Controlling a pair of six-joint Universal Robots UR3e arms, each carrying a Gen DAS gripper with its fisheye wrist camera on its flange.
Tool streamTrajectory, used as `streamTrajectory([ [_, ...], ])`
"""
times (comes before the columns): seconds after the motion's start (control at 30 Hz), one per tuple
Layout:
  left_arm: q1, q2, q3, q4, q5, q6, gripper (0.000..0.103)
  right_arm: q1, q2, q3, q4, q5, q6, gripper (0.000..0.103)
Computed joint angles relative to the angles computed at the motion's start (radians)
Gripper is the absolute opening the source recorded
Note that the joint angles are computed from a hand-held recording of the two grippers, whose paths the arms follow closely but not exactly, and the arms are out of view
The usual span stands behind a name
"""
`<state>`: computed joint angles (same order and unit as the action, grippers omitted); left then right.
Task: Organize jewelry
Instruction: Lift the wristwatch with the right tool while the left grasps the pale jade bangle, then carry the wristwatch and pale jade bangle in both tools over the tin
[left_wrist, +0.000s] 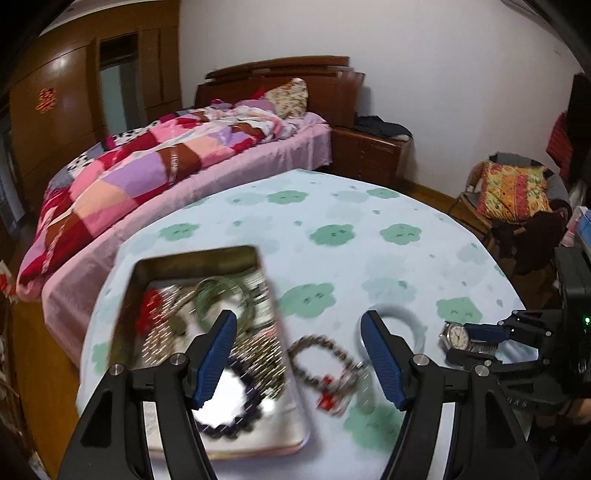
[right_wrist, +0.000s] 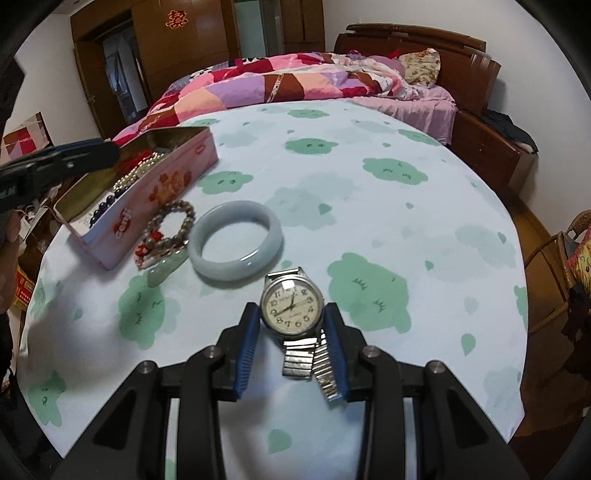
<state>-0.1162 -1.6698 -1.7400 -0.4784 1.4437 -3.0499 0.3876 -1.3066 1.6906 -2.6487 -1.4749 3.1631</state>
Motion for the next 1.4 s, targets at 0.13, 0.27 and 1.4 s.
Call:
streamTrajectory([
  [0.13,-0.072,-0.135,0.15,-0.054,0.033,0.0,0.07,-0.022,0.0,-0.001,-0.007,0.011,0.002,0.039],
  [0.27,-0.126,-0.227,0.248,-0.106,0.058,0.015,0.065,-0.039,-0.003,0.001,-0.01,0.02,0.001,0.039],
  [1.4,-0.133,-0.203,0.235,-0.139,-0.015,0.007,0.01,-0.042,-0.024,0.012,-0.041,0.042,0.0,0.038],
])
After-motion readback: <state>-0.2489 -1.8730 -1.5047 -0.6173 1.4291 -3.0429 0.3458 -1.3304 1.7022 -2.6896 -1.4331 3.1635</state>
